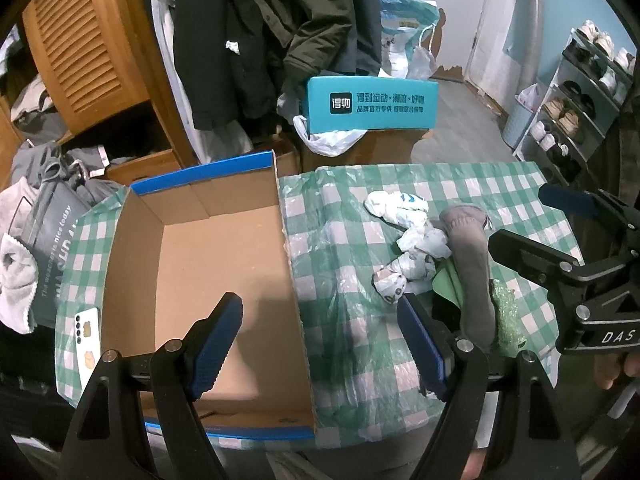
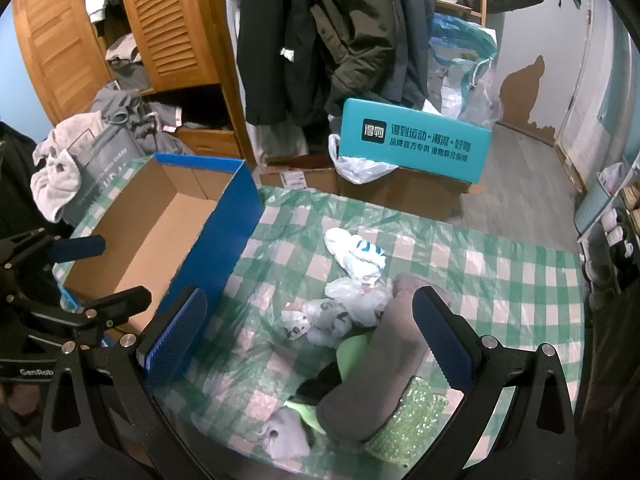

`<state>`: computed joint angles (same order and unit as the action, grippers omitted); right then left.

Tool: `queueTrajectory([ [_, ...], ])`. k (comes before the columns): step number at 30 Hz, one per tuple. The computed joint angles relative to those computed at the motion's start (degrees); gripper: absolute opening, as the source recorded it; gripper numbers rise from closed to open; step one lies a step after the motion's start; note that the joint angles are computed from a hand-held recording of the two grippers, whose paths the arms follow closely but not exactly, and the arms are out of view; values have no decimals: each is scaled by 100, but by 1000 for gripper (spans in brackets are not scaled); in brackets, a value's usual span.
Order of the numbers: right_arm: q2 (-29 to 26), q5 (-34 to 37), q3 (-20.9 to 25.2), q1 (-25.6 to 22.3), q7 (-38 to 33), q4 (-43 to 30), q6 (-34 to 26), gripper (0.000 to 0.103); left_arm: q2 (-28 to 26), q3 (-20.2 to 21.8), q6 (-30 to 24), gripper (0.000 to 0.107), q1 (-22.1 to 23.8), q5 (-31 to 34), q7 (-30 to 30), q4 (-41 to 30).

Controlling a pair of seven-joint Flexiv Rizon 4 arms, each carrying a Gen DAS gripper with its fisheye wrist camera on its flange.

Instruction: Organize soft objects

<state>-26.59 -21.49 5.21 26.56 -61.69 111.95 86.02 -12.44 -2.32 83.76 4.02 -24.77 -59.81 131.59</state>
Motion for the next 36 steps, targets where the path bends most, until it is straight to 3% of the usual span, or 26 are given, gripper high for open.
queueTrajectory([
  [36, -53, 11, 48, 0, 11, -74, -153, 102, -3, 121, -211, 81, -72, 261, -181, -81],
])
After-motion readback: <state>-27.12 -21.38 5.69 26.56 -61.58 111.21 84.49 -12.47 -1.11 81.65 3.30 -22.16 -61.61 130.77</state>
